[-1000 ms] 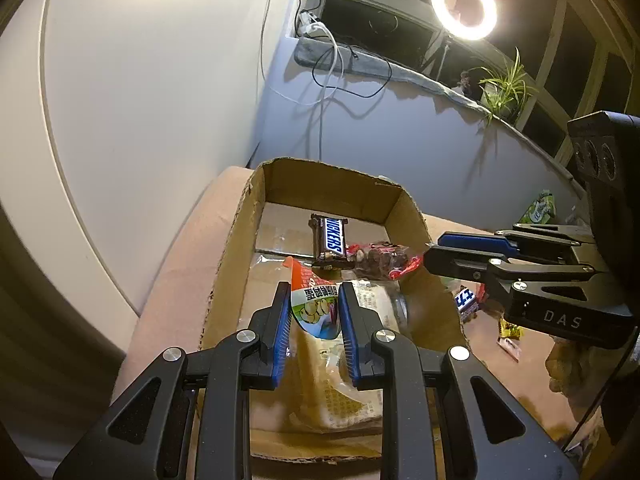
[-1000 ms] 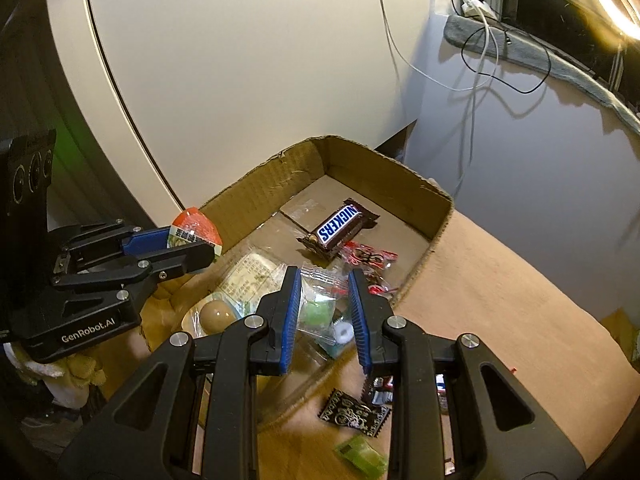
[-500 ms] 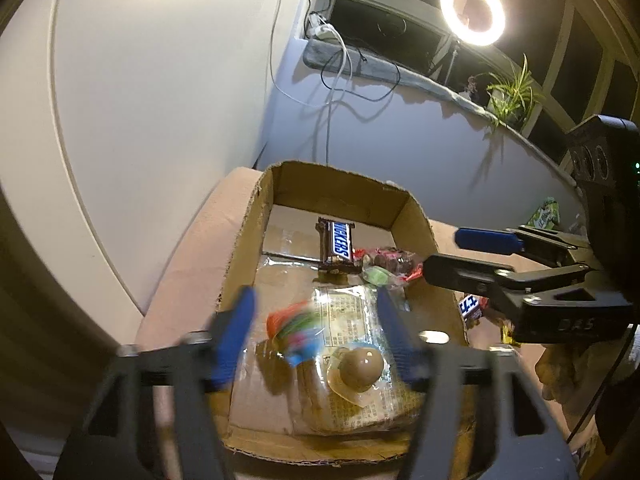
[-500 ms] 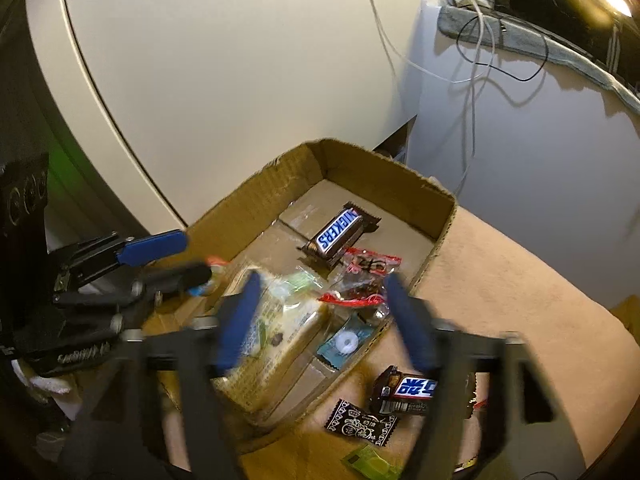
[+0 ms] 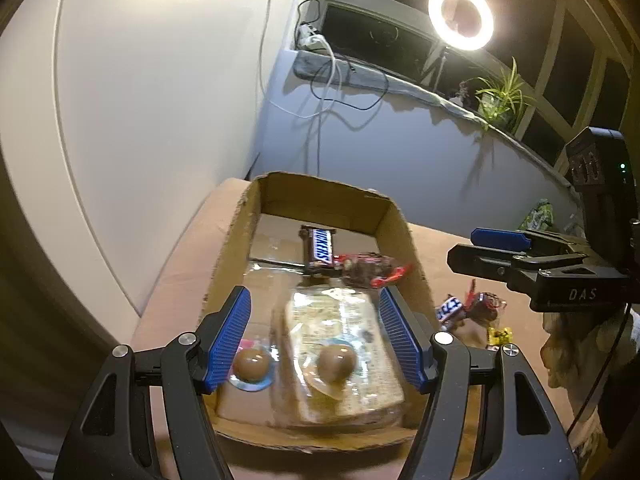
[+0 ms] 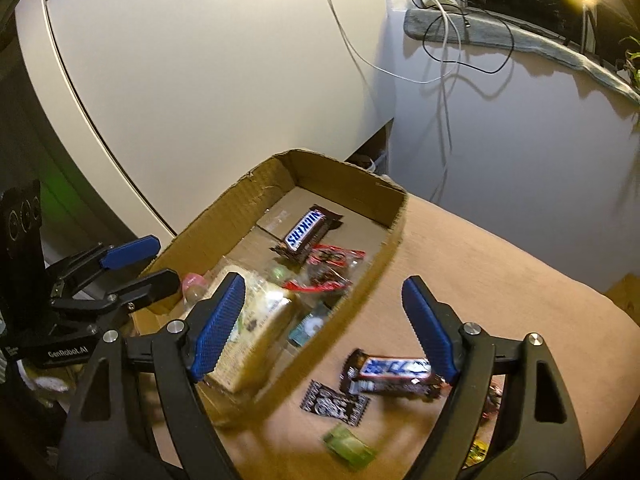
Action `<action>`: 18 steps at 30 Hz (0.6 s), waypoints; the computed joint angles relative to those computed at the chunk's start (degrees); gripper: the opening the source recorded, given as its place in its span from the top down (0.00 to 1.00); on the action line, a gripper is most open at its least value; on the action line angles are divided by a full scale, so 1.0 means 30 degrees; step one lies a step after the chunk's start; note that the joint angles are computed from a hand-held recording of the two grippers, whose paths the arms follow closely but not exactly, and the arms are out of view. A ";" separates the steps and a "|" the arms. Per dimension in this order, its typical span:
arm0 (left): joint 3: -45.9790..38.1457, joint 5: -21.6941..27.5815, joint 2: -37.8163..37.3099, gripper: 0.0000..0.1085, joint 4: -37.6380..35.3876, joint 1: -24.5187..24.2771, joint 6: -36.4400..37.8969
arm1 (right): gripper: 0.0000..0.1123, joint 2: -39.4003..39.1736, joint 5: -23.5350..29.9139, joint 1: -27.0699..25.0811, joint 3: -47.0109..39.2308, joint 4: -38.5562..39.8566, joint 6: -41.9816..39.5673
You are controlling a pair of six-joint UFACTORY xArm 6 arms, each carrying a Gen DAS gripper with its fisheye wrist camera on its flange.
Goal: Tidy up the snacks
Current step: 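Open both grippers to drop the candy and mint into the box, then move both open grippers back down toward the snacks on the table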
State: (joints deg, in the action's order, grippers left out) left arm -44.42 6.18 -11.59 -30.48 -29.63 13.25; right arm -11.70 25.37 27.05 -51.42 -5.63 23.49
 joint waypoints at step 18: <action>0.0928 0.0229 -0.1251 0.39 0.2283 -0.3324 -0.2556 | 0.26 -0.6668 0.2086 -0.2554 0.5505 0.1069 -0.1949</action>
